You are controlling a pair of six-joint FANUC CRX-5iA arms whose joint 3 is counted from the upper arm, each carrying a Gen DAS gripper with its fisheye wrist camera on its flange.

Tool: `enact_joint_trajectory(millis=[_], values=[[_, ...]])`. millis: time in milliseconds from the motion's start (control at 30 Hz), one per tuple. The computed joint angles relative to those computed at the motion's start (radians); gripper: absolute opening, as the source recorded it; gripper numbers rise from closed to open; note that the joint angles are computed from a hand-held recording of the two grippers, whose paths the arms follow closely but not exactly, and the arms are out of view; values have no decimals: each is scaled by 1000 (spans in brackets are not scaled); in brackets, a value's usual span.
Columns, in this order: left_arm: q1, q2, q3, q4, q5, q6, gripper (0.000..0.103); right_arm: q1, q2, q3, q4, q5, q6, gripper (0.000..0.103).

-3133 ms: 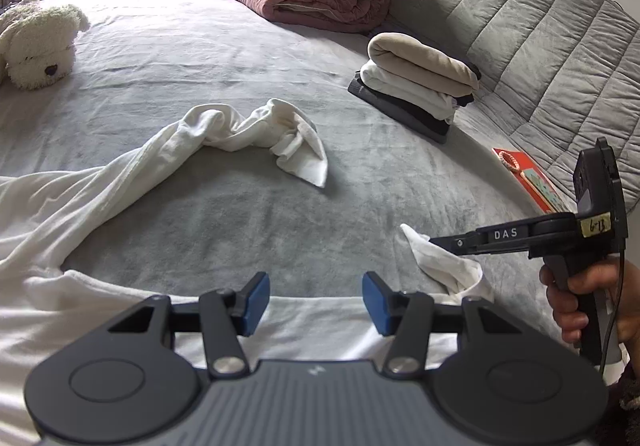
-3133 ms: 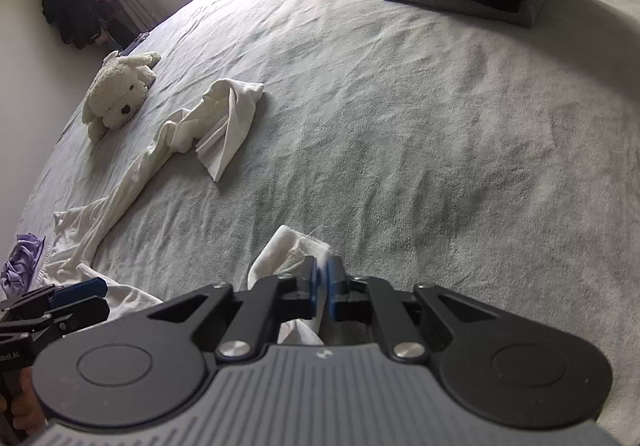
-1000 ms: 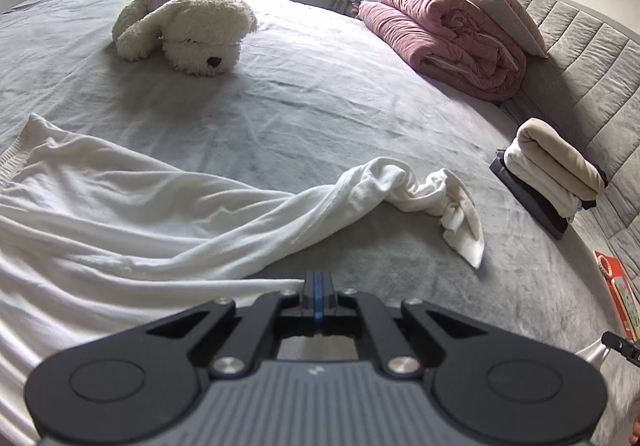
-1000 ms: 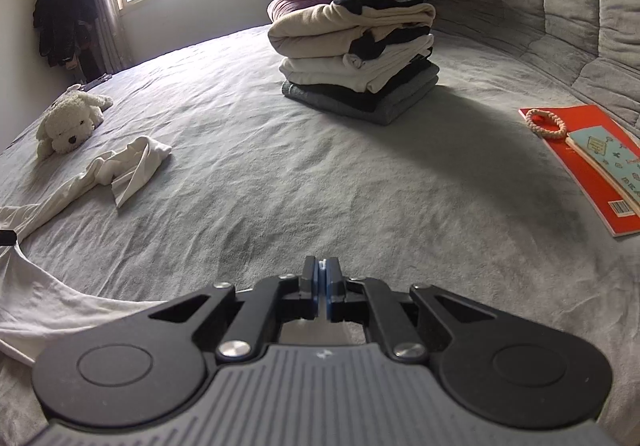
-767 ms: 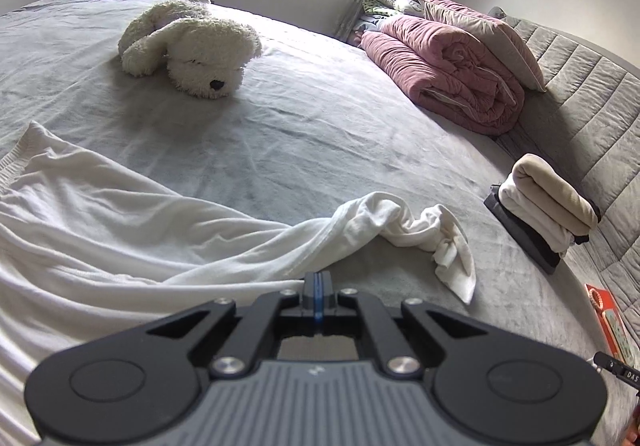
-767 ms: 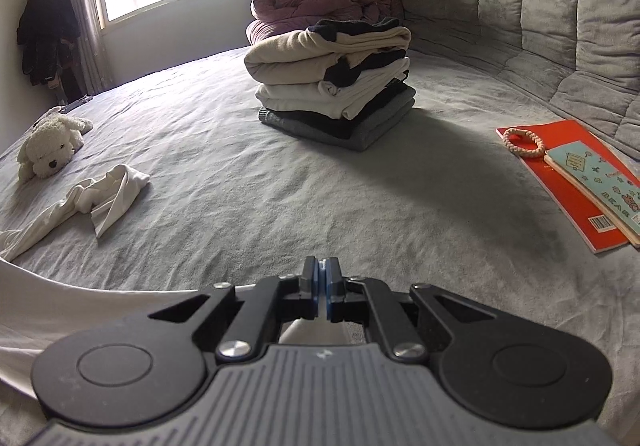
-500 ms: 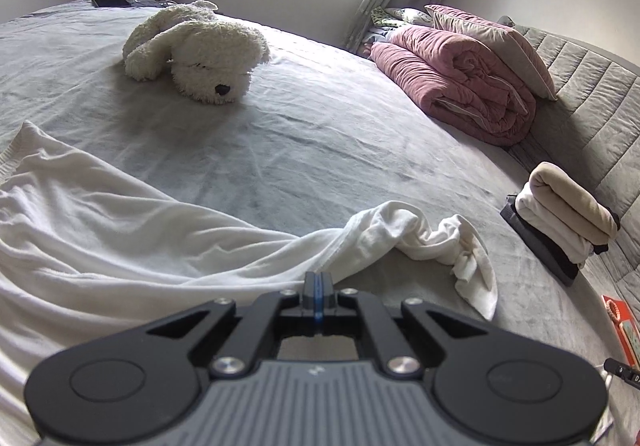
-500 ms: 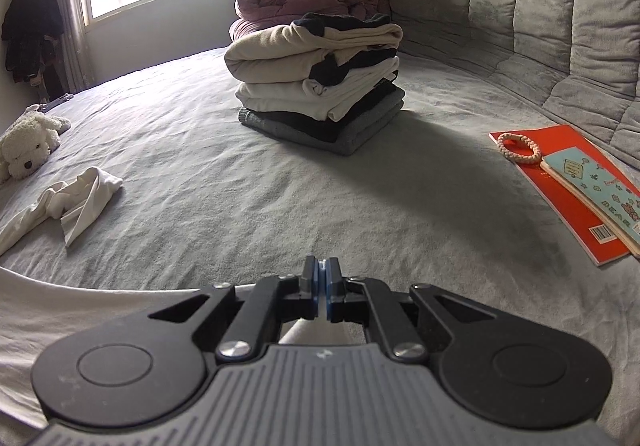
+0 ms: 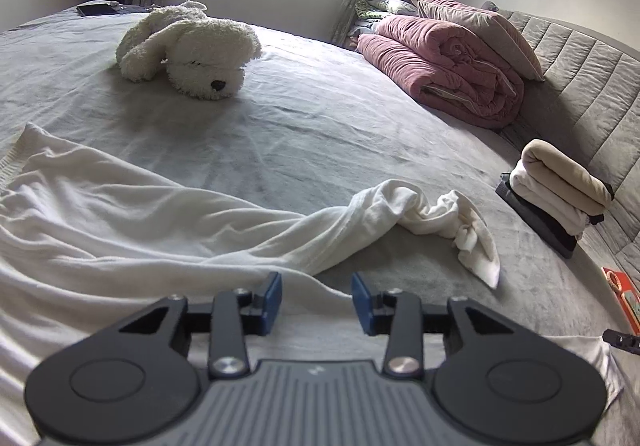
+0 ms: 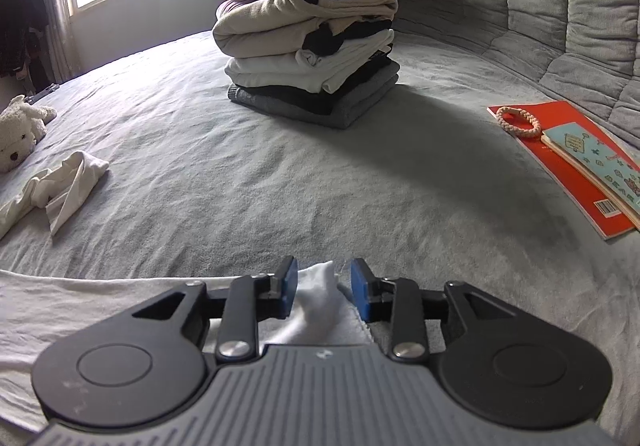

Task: Fold clothes

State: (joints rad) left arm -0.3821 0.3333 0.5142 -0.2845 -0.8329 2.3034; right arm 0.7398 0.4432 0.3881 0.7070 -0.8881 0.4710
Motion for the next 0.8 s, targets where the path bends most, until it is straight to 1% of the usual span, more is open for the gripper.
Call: enact_joint_trajectory(millis=[67, 133, 267, 367, 433, 567, 633, 700, 800], values=[[8, -35, -29, 8, -9, -7, 43, 7, -12, 2, -19, 12, 1, 41], [16, -66, -53, 4, -30, 2, 44, 15, -22, 9, -52, 22, 18, 43], [34, -128, -107, -20, -78, 43, 46, 36, -31, 33, -139, 30, 94, 46], [46, -172, -147, -45, -104, 79, 46, 53, -31, 54, -189, 13, 153, 48], [56, -203, -172, -63, -127, 95, 46, 63, -29, 61, -198, -8, 165, 49], [74, -263, -217, -96, -169, 124, 46, 67, -41, 45, -196, -34, 132, 49], [95, -299, -248, -92, -193, 138, 46, 63, -57, 29, -207, -42, 102, 49], [119, -337, -282, -83, -213, 154, 46, 55, -72, 23, -234, -61, 68, 49], [172, -407, -355, -40, -211, 199, 46, 45, -99, 12, -264, -82, 19, 49]])
